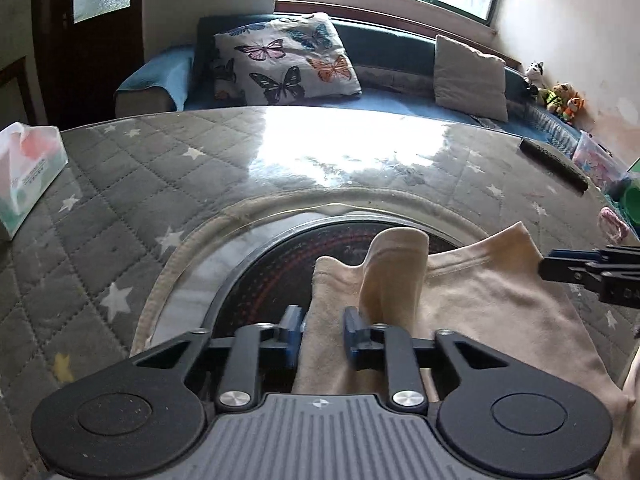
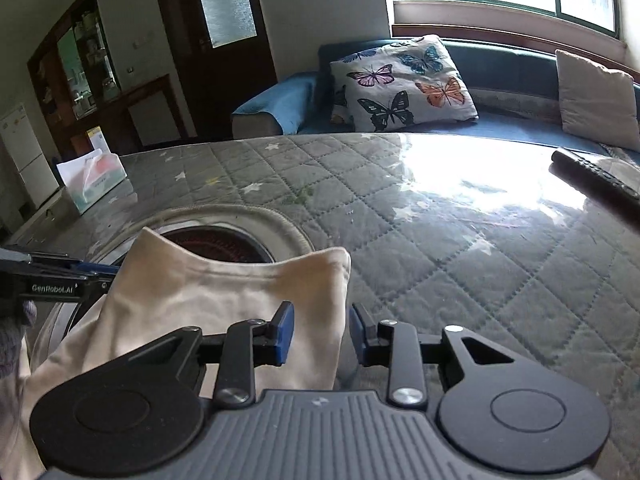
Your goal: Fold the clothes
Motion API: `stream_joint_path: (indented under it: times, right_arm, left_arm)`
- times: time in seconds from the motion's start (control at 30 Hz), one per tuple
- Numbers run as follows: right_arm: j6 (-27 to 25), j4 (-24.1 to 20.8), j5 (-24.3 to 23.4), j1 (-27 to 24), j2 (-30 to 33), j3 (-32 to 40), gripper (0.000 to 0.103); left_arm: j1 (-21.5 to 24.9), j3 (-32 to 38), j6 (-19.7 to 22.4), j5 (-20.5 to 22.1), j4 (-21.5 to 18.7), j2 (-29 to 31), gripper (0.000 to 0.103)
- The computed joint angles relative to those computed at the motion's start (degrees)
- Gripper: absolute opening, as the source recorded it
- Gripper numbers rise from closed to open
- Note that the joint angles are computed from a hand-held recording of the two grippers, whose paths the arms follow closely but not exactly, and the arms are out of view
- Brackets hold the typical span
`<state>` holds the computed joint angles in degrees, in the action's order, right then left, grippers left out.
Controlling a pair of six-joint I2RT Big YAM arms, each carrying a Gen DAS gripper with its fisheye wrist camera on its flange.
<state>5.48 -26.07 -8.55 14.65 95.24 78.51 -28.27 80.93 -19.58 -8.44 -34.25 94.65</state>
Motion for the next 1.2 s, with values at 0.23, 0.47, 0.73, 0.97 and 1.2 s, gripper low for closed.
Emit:
stream_joint_path:
  times: [0.23,0.47,0.73,0.97,1.2]
  right_arm:
    - [0.3,0.1,0.2,0.3,1.9,1.6,0.003]
    - [1.2,3.2,5.3,0.0,-0.2,-0.8,0.002]
    - [0.5,1.7,6.9,0.4,0.6,-0.2,0.006]
    - [-0.9,0.2,5.5,0.9,-4.6,-2.7,0.007]
    - [-4.7,-1.0,4.2,4.0,-11.2,-8.3,0.019]
  left_arm:
    - [-0.4,-1.2,0.9,-3.8,3.2,-0.5,0.009]
    - [2.1,-3.0,-2.9,-7.2,4.5,-2.1,0.009]
    - [2.3,-2.9,-2.5,-6.1,2.0,-2.2,0.022]
    - [-0.1,-7.0,0.7,-7.9,1.9,-7.9,0.046]
    - [-4.4,-11.9,4.2,-9.6,0.7,-13.1,0.05]
